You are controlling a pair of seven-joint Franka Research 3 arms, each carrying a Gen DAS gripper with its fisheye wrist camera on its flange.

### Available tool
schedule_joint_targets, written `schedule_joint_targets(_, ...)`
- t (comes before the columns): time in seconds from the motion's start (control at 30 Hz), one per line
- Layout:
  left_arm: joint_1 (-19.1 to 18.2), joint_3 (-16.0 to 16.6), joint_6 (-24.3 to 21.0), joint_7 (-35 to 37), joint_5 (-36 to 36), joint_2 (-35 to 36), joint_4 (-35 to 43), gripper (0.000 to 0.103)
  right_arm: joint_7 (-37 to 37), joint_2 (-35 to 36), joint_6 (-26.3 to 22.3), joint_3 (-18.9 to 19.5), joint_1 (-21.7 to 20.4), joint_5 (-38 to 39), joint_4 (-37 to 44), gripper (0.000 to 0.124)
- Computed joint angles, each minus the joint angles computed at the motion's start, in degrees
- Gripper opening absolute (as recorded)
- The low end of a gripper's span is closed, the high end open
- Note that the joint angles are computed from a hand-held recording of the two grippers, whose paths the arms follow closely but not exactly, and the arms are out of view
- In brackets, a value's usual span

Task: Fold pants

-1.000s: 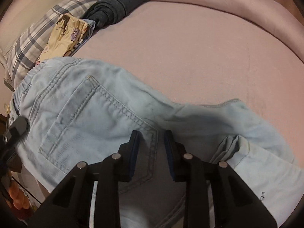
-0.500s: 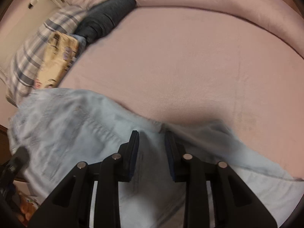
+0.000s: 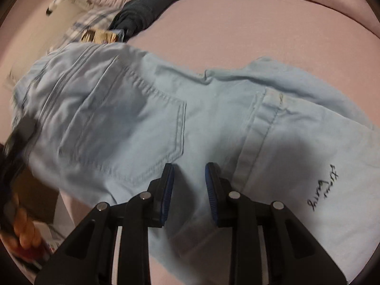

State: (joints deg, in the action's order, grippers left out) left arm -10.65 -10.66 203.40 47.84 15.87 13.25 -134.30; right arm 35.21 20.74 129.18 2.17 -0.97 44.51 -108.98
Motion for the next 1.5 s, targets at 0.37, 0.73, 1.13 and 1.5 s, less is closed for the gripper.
schedule_joint_targets(0.37, -10.5, 4.6, -7.5, 13.1, -6.8, -0.4, 2.7, 0.018, 3.9, 1.5, -13.7, -1.5, -6.6, 7.6, 3.5, 0.047)
schedule_joint_targets(0.73, -25.7, 17.2, -14.4, 20.1, -9.0, 1.2, 6.5, 0.018, -1.0, -4.3, -19.0, -2.8, -8.5, 12.9, 2.7, 0.059)
schedule_joint_targets(1.13, -29.4, 21.2, -17.5, 15.3, 1.5, 2.4, 8.7, 0.018, 1.3, -4.1, -19.4, -3.3, -5.7, 9.9, 6.2, 0.060)
schedule_joint_targets(1.5, -17.8, 10.4, -18.3, 12.6, 7.0, 3.4, 10.2, 0.018, 2.3, -2.2, -18.8, -2.9, -5.9, 7.8, 7.5, 0.021)
